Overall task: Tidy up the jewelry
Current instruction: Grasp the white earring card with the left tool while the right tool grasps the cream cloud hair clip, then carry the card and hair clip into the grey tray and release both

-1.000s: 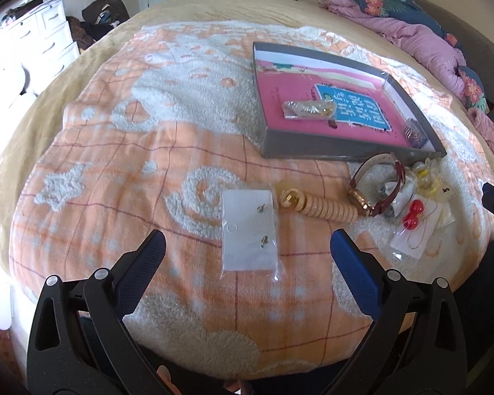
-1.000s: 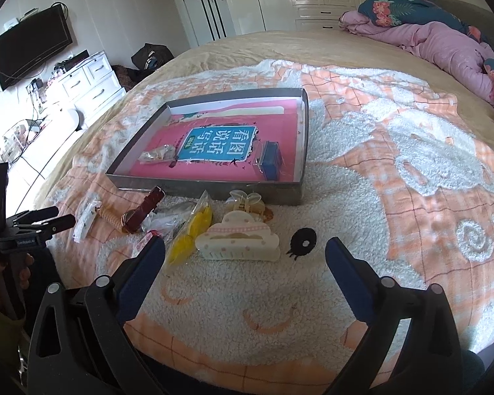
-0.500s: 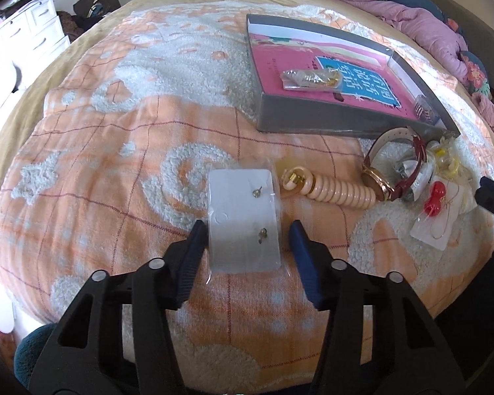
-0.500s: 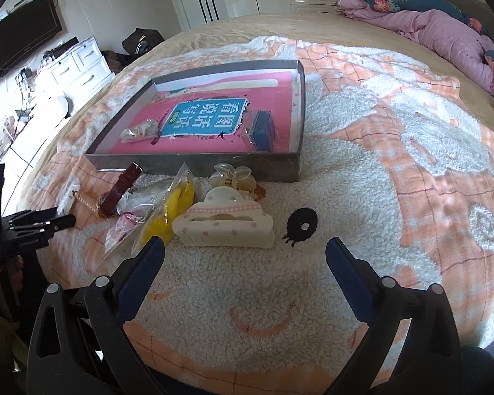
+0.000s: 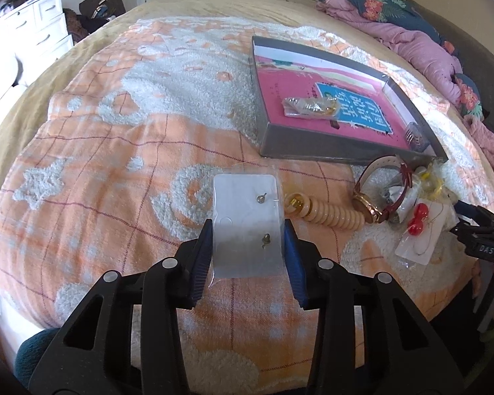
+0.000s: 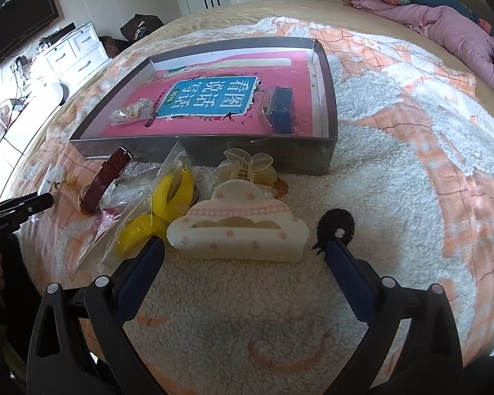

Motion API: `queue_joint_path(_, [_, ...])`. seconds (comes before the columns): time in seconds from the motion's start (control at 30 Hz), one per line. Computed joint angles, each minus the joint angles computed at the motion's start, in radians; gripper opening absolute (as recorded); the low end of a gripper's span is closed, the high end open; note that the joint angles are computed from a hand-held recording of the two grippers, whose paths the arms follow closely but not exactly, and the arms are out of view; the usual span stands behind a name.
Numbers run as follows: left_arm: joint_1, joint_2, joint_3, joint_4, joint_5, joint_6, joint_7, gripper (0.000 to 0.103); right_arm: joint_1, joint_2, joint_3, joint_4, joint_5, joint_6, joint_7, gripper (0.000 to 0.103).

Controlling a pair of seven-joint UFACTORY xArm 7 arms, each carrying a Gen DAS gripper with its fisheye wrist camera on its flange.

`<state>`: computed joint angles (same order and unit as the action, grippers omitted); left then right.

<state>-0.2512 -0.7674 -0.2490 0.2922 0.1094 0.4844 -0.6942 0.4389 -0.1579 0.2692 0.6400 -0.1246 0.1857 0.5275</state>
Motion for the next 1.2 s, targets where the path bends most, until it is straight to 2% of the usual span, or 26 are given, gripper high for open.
queue_joint_path(0.1, [0.002,-0.018,-0.004,0.0,0.004,0.003,-0.006,0.032,-0.013,0.005,0.009,-0.002,-0.026,-0.022,0.028,0.095])
queue_joint_path(0.13, [0.004,-0.023,-0.006,0.0,0.006,0.003,-0.008,0.032,-0.014,0.005,0.008,-0.004,-0.028,-0.028,0.028,0.091])
queue_joint_path(0.17, [0.007,-0.027,-0.009,0.002,0.01,0.006,-0.01,0.032,-0.002,0.004,-0.004,-0.007,-0.011,-0.033,0.005,0.078])
queue_joint_path(0.2, [0.008,-0.03,-0.01,0.003,0.011,0.006,-0.011,0.032,-0.004,0.001,-0.003,-0.007,-0.012,-0.031,0.005,0.073])
queue_joint_path(0.43, [0.009,-0.038,-0.01,0.022,0.015,-0.003,-0.009,0.032,0.036,-0.092,-0.054,-0.084,0.11,-0.062,-0.059,0.073])
queue_joint_path(0.7, [0.014,-0.02,-0.018,0.059,0.022,-0.021,0.003,0.032,0.019,-0.191,-0.047,-0.118,0.131,-0.078,-0.077,0.073])
queue_joint_path(0.93, [0.034,0.04,-0.029,0.113,0.04,-0.057,0.014,0.032,0.073,-0.178,-0.076,-0.075,0.167,-0.089,-0.146,0.073])
queue_joint_path(1.2, [0.073,0.118,-0.039,0.182,0.076,-0.103,0.025,0.032,0.081,-0.118,-0.062,0.008,0.179,-0.097,-0.192,0.073])
